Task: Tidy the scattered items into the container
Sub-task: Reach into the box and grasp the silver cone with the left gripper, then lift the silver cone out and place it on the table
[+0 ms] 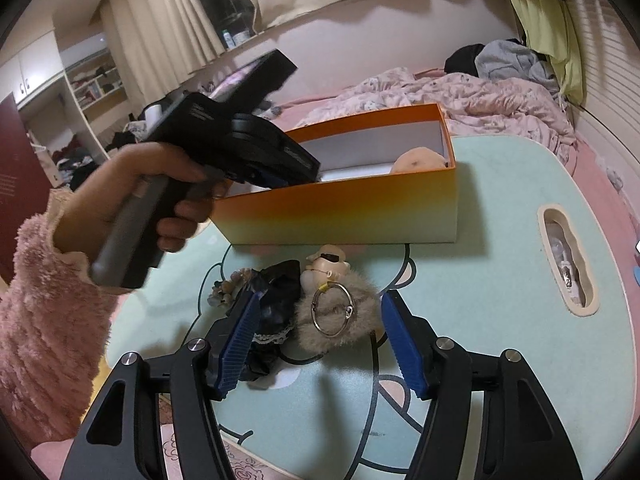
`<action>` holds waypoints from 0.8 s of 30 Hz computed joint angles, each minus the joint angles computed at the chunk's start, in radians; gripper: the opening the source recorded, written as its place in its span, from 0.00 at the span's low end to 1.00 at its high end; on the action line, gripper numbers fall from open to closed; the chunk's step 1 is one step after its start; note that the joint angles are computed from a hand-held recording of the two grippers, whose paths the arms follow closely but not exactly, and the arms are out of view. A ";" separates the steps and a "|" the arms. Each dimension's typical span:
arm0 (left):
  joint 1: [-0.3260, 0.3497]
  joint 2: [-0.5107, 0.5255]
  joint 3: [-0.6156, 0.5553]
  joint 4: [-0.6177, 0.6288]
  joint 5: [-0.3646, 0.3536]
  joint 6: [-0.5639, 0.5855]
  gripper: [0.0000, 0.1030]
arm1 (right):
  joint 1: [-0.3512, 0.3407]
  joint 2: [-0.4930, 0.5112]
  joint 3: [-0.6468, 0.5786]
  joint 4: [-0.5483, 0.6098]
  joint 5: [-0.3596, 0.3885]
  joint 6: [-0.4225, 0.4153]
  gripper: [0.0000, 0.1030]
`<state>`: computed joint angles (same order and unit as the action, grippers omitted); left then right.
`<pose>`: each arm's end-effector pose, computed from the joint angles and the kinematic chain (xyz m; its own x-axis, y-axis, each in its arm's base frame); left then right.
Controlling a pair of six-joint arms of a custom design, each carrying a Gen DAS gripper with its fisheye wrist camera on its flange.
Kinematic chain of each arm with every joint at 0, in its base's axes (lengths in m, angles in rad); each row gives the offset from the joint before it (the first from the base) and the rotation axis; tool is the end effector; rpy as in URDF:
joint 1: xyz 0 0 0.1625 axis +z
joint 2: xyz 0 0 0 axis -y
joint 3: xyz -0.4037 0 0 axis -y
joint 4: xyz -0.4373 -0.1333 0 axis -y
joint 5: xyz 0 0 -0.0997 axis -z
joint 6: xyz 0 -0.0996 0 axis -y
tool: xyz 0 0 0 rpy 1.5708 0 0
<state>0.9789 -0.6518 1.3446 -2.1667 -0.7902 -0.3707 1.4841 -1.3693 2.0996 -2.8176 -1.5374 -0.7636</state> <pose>-0.2496 -0.7357 0.0480 -0.7153 0.1229 -0.6879 0.3178 0.9340 -0.1636 0.0891 -0.5522 0.2290 -0.7723 -0.5484 0.3205 -0.6351 0.6742 -0.3768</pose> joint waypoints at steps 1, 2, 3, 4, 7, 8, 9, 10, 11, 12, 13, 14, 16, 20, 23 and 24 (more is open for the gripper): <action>-0.002 -0.002 0.007 -0.020 0.003 0.006 0.29 | 0.000 0.001 0.000 0.001 0.000 0.000 0.61; -0.002 -0.002 0.011 -0.037 0.002 0.014 0.29 | -0.001 0.000 0.000 0.002 0.000 0.001 0.62; -0.003 -0.002 0.014 -0.049 0.001 0.022 0.29 | -0.002 0.000 0.000 0.003 0.000 0.002 0.62; -0.003 -0.002 0.015 -0.060 -0.006 0.033 0.29 | -0.001 -0.004 0.006 0.001 0.000 0.004 0.62; -0.001 -0.007 0.020 -0.076 -0.033 0.048 0.29 | 0.002 -0.002 0.005 0.001 -0.003 0.009 0.62; 0.000 -0.008 0.020 -0.082 -0.040 0.046 0.29 | 0.002 -0.001 0.005 0.002 -0.003 0.009 0.62; 0.001 -0.009 0.019 -0.089 -0.045 0.045 0.29 | 0.003 0.000 0.003 0.003 -0.004 0.008 0.62; 0.003 -0.010 0.021 -0.108 -0.048 0.051 0.29 | 0.003 0.001 0.003 0.005 -0.006 0.007 0.62; 0.003 -0.009 0.025 -0.137 -0.043 0.069 0.29 | 0.003 0.002 0.002 0.008 -0.007 0.007 0.62; 0.002 -0.007 0.030 -0.152 -0.031 0.080 0.29 | 0.002 0.006 -0.002 0.011 -0.008 0.008 0.62; 0.001 -0.003 0.027 -0.150 -0.015 0.080 0.29 | 0.001 0.006 -0.002 0.012 -0.008 0.009 0.62; 0.004 0.001 0.018 -0.136 -0.014 0.075 0.29 | -0.001 0.006 -0.003 0.014 -0.008 0.011 0.62; 0.006 0.001 0.019 -0.143 -0.020 0.077 0.28 | -0.004 0.005 -0.003 0.014 -0.005 0.014 0.62; -0.003 -0.034 0.074 -0.260 -0.034 0.137 0.28 | -0.006 0.004 -0.001 0.013 -0.004 0.014 0.62; -0.023 -0.102 0.158 -0.375 -0.096 0.170 0.28 | -0.005 0.004 0.000 0.010 -0.006 0.013 0.62; -0.032 -0.131 0.196 -0.420 -0.117 0.180 0.28 | -0.005 0.003 0.001 0.009 -0.007 0.013 0.62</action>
